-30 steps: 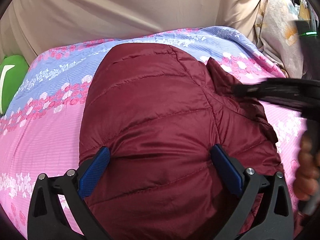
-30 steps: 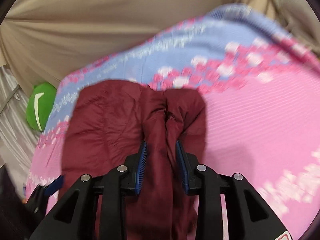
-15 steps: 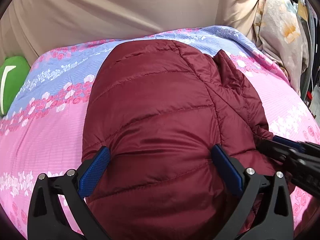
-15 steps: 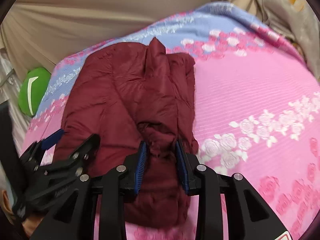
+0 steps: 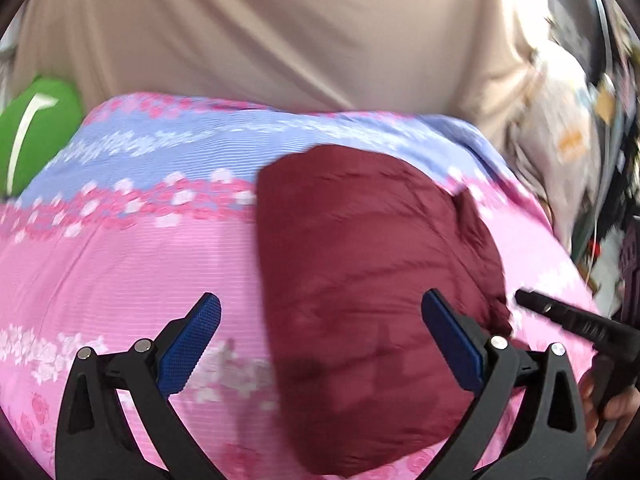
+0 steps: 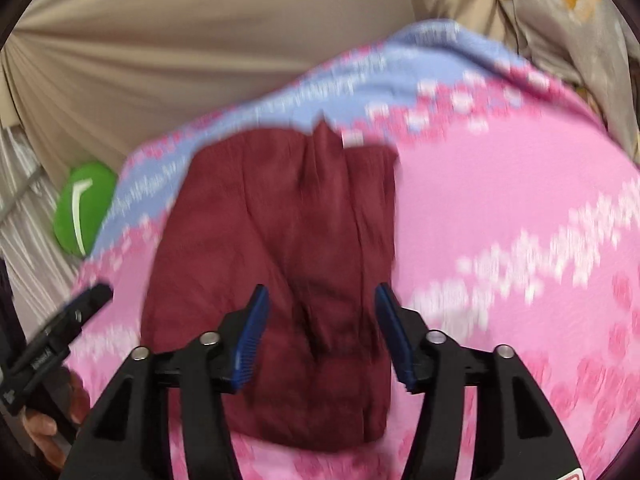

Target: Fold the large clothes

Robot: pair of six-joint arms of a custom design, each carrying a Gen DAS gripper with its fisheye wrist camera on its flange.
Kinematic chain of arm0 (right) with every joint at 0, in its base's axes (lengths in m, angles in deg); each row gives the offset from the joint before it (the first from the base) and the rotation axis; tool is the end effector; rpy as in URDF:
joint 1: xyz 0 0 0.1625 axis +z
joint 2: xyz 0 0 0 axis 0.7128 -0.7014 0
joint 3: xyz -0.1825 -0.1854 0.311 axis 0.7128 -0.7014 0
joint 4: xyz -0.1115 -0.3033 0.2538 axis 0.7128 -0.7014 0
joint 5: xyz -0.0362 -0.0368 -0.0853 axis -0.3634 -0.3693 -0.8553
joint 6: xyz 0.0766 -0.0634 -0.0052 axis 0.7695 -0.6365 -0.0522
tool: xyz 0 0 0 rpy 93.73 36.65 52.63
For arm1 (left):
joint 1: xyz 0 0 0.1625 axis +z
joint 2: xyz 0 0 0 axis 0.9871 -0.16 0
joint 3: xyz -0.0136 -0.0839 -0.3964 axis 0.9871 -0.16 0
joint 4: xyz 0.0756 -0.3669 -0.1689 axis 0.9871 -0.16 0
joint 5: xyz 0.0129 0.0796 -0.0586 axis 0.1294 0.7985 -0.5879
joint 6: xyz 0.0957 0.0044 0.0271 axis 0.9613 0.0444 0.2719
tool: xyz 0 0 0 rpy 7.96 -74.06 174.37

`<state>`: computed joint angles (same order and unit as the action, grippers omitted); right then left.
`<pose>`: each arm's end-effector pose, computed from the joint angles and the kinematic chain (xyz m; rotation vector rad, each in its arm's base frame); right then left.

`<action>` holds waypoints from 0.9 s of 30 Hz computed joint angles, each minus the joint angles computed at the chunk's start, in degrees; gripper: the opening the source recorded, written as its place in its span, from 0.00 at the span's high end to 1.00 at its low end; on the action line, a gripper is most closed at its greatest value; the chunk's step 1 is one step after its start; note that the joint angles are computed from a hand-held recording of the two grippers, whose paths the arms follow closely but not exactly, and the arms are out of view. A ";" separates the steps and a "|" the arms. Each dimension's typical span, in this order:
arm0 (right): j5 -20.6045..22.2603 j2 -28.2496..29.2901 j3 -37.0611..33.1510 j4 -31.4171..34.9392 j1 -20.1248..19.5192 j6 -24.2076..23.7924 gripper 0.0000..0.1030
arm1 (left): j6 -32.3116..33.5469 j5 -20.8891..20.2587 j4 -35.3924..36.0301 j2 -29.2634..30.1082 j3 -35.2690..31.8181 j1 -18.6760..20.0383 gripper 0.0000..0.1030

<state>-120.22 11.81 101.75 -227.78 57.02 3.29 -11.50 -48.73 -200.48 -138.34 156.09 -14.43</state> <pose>0.1932 -0.5269 0.0787 -0.0930 -2.3439 1.2764 -0.0919 -0.6339 0.2377 0.8955 2.4705 -0.9205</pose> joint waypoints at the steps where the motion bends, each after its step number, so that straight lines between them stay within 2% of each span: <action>1: 0.03 0.00 -1.46 0.34 -0.01 -1.46 0.40 | -1.47 -0.28 0.78 -0.05 -0.91 0.58 0.05; 3: 0.58 0.01 -5.47 3.59 -0.69 -3.77 0.40 | -3.85 -0.90 2.23 -0.07 -2.33 1.57 0.05; 4: 0.72 -0.09 -7.45 6.42 -1.22 -3.47 0.40 | -4.39 -1.16 2.90 -0.05 -2.72 1.79 0.05; 6: 3.68 -0.50 -11.46 13.49 -3.15 -1.43 0.40 | -4.82 -1.47 4.08 -0.01 -3.19 1.99 0.05; 7: 4.82 -0.77 -12.50 16.21 -3.82 -0.94 0.43 | -4.86 -1.58 4.63 0.17 -3.48 2.10 0.05; 9: 6.11 -0.59 -15.90 24.09 -4.99 0.85 0.93 | -4.92 -1.87 5.64 0.27 -3.82 2.23 0.05; 11: 7.15 0.03 -16.66 23.05 -4.95 -0.50 0.96 | -5.15 -2.13 6.20 0.54 -4.12 2.28 0.05; 12: 7.60 -0.13 -15.56 18.93 -4.47 -2.17 0.97 | -5.18 -2.17 6.32 0.61 -4.22 2.30 0.05; 14: 9.38 -1.25 -12.28 10.67 -4.04 -2.98 0.97 | -5.00 -2.58 6.09 0.89 -4.50 2.40 0.05; 15: 10.69 -2.34 -9.87 7.22 -4.50 -1.64 0.97 | -5.07 -2.71 6.37 1.04 -4.70 2.38 0.05; 16: 10.24 -2.63 -9.01 6.18 -4.91 -0.80 0.97 | -5.18 -3.28 6.92 1.32 -5.09 2.51 0.05; 18: 5.80 -1.29 -10.72 11.30 -6.38 0.86 0.97 | -6.09 -4.67 9.05 2.24 -6.20 2.69 0.05; 20: 6.82 0.16 -12.47 17.72 -8.35 2.84 0.97 | -7.33 -6.91 12.47 3.70 -8.25 3.17 0.05; 24: 2.14 1.51 -13.73 17.04 -6.30 0.95 0.93 | -12.19 -9.19 19.77 7.87 -13.83 4.36 0.05; 25: -0.04 1.84 -13.69 15.94 -5.40 0.65 0.89 | -13.58 -10.03 22.23 8.76 -15.45 4.90 0.05; 26: -1.67 1.92 -13.17 14.72 -5.03 0.43 0.72 | -15.66 -11.06 25.13 9.84 -17.45 5.62 0.05; 27: -4.71 2.45 -12.93 12.76 -4.24 0.21 0.49 | -16.84 -12.19 26.51 10.51 -18.62 6.20 0.05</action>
